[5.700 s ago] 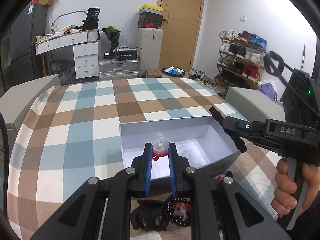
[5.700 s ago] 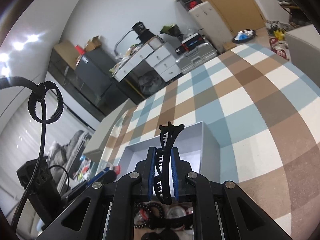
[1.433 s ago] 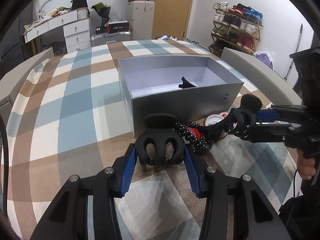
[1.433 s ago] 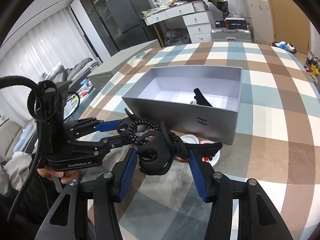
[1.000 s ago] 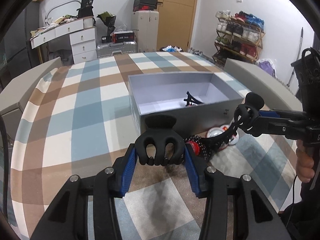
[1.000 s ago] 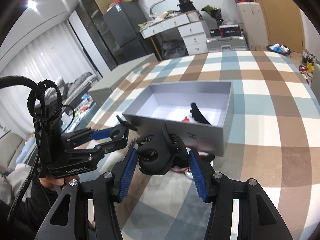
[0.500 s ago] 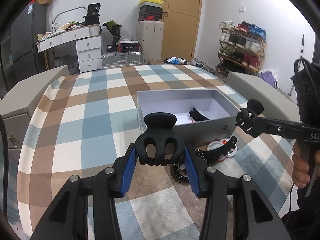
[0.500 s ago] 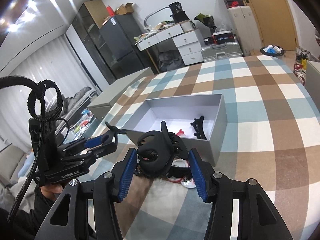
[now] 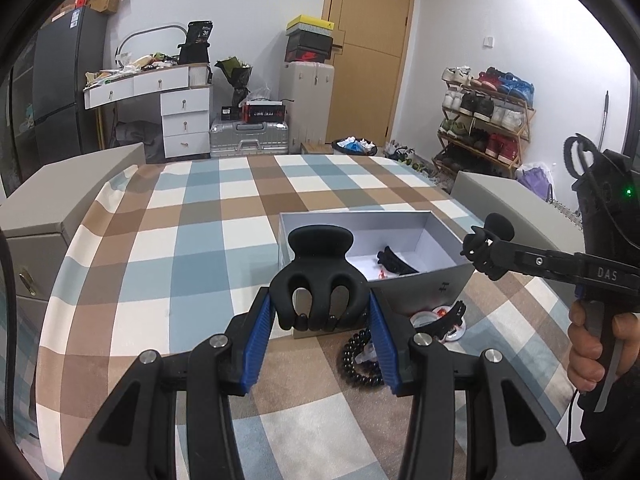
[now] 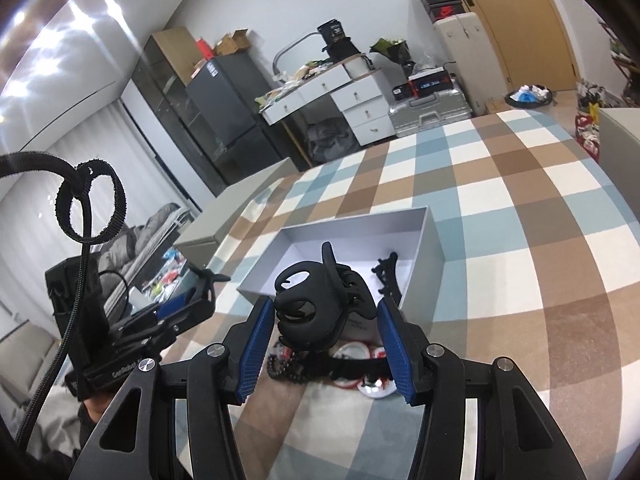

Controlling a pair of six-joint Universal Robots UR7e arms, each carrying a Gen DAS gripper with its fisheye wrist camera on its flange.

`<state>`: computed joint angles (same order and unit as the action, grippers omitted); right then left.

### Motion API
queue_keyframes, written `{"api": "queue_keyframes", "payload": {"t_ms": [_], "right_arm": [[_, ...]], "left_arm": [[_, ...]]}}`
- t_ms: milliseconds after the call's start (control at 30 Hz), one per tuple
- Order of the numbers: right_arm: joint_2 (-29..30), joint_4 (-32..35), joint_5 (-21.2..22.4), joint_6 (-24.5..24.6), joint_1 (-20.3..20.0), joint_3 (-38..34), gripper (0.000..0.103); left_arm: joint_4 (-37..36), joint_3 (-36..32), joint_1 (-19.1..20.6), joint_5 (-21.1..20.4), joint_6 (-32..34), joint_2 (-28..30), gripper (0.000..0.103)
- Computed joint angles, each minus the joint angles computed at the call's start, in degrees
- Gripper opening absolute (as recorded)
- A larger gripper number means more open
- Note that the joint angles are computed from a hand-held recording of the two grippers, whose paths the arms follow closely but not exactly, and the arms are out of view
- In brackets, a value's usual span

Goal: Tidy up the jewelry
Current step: 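Carry both black claw clips over the gray box with both tools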

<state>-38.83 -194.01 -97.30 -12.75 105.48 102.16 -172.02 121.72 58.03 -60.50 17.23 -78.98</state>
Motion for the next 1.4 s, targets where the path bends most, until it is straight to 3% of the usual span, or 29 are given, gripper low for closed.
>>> {"api": "queue_keyframes", "payload": {"t_ms": [333, 767, 1267, 1400], "right_arm": [[0.3, 0.3, 0.1, 3.1, -0.6, -2.0, 0.052], [1.4, 4.0, 3.8, 6.9, -2.1, -5.5, 0.052], [1.2, 7.0, 6.5, 8.4, -2.6, -6.0, 0.052], [1.8, 7.4, 5.0, 7.3, -2.3, -6.6, 0.053]], "left_arm": [[-1.2, -1.2, 0.0, 0.4, 0.6, 1.7, 0.041], [-2.5, -4.3, 0.0, 1.4, 2.2, 6.7, 0.041], [1.3, -5.4, -1.1, 4.6, 0.7, 8.7, 0.041], [2.1, -5.3, -1.2, 4.2, 0.0, 8.4, 0.041]]}}
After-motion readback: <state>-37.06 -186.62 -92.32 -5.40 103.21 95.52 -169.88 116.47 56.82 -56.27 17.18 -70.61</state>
